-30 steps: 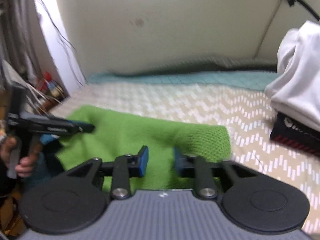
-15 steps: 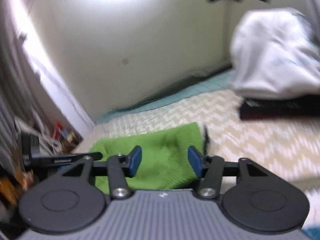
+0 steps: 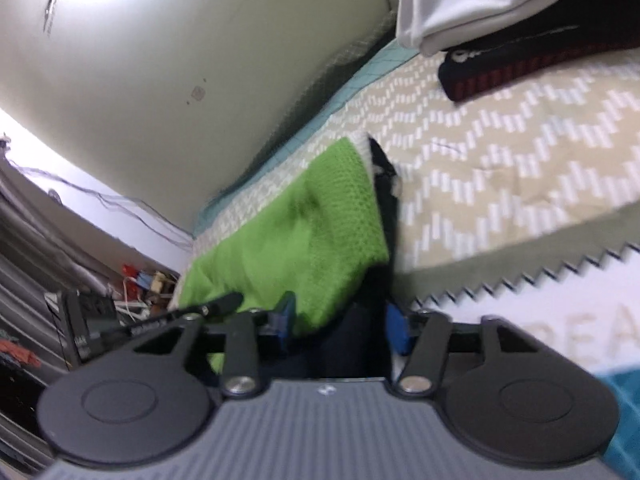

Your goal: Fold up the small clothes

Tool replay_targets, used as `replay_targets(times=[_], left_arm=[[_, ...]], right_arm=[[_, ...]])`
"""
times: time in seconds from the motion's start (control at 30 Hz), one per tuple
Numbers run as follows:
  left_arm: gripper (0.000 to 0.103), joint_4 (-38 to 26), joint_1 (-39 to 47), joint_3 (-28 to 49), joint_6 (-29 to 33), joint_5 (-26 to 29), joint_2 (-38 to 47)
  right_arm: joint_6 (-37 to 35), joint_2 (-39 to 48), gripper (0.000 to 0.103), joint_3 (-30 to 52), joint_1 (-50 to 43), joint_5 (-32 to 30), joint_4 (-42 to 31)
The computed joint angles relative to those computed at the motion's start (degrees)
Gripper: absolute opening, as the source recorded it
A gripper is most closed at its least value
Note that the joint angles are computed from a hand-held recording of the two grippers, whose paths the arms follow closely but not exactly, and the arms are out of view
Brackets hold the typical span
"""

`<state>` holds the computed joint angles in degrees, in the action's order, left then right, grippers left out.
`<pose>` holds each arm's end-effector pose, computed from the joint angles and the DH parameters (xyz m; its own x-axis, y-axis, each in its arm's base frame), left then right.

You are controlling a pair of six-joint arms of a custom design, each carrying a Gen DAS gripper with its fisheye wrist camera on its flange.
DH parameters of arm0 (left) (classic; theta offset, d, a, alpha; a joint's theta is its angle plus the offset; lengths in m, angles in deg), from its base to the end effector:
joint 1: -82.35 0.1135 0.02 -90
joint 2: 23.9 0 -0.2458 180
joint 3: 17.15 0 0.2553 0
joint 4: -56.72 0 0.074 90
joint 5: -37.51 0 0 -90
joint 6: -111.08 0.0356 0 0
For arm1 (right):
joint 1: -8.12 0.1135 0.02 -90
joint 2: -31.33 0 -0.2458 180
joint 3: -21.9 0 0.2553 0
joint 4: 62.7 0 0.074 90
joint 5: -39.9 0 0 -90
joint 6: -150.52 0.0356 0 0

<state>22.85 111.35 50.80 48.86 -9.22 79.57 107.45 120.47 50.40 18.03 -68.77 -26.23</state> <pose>0.2919 0.1339 0.1107 -0.7905 -0.0501 -0.6105 0.2559 0.8784 -0.4036 0.2342 0.0525 0.0927 -0.6047 0.5969 -0.5273 -0.0132 0.6545 0.7560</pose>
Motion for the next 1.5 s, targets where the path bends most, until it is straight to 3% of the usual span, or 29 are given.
replay_targets(times=[0.07,0.13,0.27,0.33,0.43,0.5,0.67,0.73,0.77,0.8,0.87,0.97,1.07,1.2,1.27,1.33,1.37,1.4,1.5], left_arm=[[0.006,-0.4,0.2,0.6,0.0,0.4,0.6],[0.006,0.2,0.4,0.4,0.1,0.7,0.8],[0.006,1.2,0.2,-0.1,-0.1,0.8,0.4],[0.006,-1.4,1.8,0.9,1.5,2.6,0.8],[0.010,-6.2,8.8,2.5,5.3,7.9,0.3],[0.022,-8.3,15.5,3.4,7.0,11.5,-0.5],[0.034,-11.3,30.8,7.5,6.9,17.9,-0.6],[0.040,-10.9,34.5,8.8,5.3,19.3,-0.2],[0.044,-10.8,35.5,9.3,4.7,19.9,0.0],[0.045,-10.6,36.3,9.5,4.1,20.6,0.1],[0.046,-10.8,36.7,9.9,3.6,21.5,-0.1],[0.051,-11.5,37.0,9.2,6.0,22.3,-0.6],[0.054,-11.1,36.2,6.6,9.1,22.6,-2.1],[0.055,-3.3,30.3,-0.9,8.4,17.5,-6.6],[0.055,2.3,27.6,-5.5,7.4,14.0,-8.8],[0.045,9.4,24.6,-10.7,5.6,8.0,-11.4],[0.020,11.6,23.1,-12.4,5.4,4.2,-11.9],[0.013,12.1,21.6,-12.9,6.1,0.6,-11.5],[0.010,11.2,22.7,-13.3,9.6,-1.1,-10.6]], right_arm=[[3.7,2.2,0.028,1.8,-0.1,-1.6,1.2],[2.0,-2.5,0.025,1.7,1.3,-1.0,-0.2],[-5.5,-15.3,0.022,6.6,7.7,3.1,-13.0],[-10.2,-15.1,0.022,13.4,12.5,6.1,-19.7],[-15.9,-7.9,0.022,25.9,17.8,8.0,-27.3],[-18.4,-2.0,0.022,33.9,20.4,8.5,-31.1],[-22.6,16.7,0.025,57.0,24.1,7.8,-42.0],[-22.6,26.0,0.032,68.6,24.7,5.8,-47.6],[-22.7,30.9,0.042,74.7,25.1,4.7,-50.6],[-22.7,35.0,0.058,79.1,25.4,3.2,-52.9],[-24.1,42.8,0.062,86.7,25.9,-0.3,-54.2],[-23.9,41.6,0.068,84.2,25.9,-2.8,-51.6],[-24.2,31.8,0.066,70.5,23.8,-9.5,-43.6],[-31.5,17.2,0.056,55.0,22.5,-1.9,-37.1],[-32.6,15.7,0.047,55.7,21.8,1.7,-39.1],[-33.2,18.0,0.044,58.6,21.4,3.1,-40.5],[-33.8,19.4,0.042,60.3,20.8,2.8,-41.4],[-34.0,22.5,0.041,64.1,20.9,3.1,-43.3],[-34.8,35.0,0.041,80.5,21.5,4.2,-51.9]])
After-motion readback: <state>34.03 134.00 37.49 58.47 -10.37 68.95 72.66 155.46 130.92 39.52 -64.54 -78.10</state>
